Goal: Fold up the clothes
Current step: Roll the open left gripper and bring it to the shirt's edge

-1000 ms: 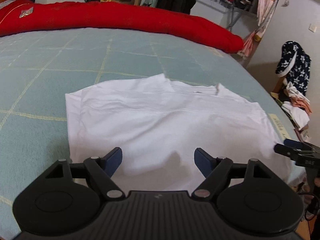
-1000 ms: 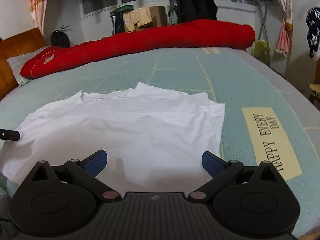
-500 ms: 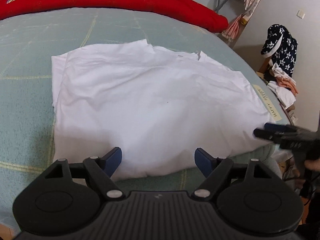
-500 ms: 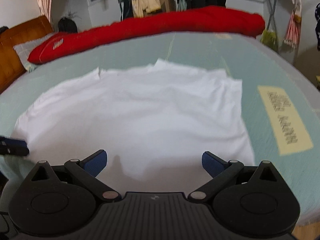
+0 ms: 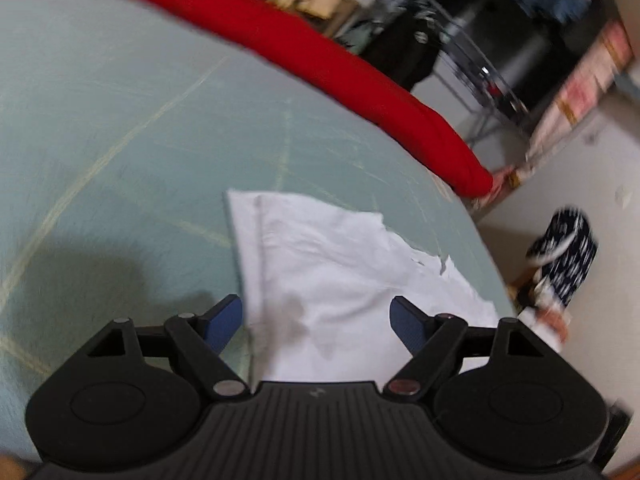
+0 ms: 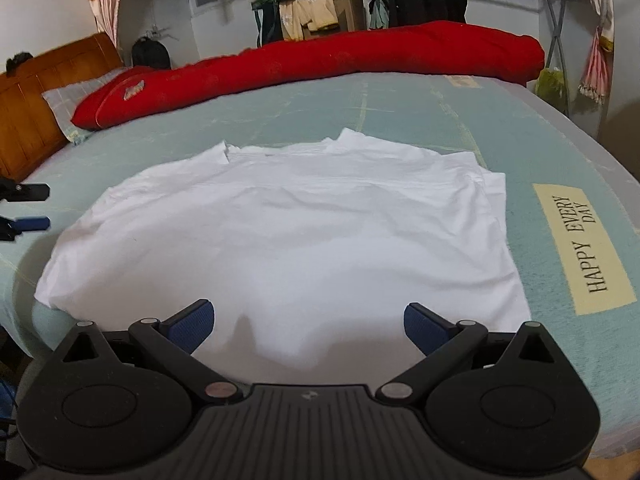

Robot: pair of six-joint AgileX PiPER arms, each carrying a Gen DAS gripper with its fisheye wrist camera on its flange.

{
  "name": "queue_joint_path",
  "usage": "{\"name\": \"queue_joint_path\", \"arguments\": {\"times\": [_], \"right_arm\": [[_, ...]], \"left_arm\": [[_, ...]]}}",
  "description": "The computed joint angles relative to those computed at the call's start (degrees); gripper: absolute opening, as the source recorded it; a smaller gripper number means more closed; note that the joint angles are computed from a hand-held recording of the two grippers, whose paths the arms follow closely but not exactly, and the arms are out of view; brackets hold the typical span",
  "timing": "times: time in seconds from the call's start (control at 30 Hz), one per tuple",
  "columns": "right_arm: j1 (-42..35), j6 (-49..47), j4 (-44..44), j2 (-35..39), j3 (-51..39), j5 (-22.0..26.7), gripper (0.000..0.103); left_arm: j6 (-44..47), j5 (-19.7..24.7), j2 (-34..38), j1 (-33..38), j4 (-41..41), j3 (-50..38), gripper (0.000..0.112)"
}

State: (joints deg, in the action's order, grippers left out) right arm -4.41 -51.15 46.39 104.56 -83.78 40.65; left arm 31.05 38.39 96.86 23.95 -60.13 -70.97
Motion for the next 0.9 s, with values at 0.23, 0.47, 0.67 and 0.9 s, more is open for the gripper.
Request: {"name": "queue_joint_path", "arguments": {"times": [0.23, 0.47, 0.67, 0.9], "right_arm": [[1.2, -2.1, 2.0, 0.1, -0.2, 0.2, 0.103], [2.8, 1.1, -1.6, 2.0, -2.6, 0.3, 0.103], [3.3, 1.1, -1.0, 2.4, -3.3, 0.7, 0.103], [3.1, 0.2, -0.4, 2.3, -3.1, 1.5, 0.103]], "left_arm": [[1.6, 7.6, 9.3, 3.9, -6.5, -4.1, 0.081], [-0.6, 15.4, 21.7, 3.5, -5.1, -20.5, 0.081], [-2.8, 20.6, 32.6, 2.6, -6.8, -35.5, 0.083], [4.3, 25.9, 28.4, 4.4, -10.4, -27.1, 0.083]]}}
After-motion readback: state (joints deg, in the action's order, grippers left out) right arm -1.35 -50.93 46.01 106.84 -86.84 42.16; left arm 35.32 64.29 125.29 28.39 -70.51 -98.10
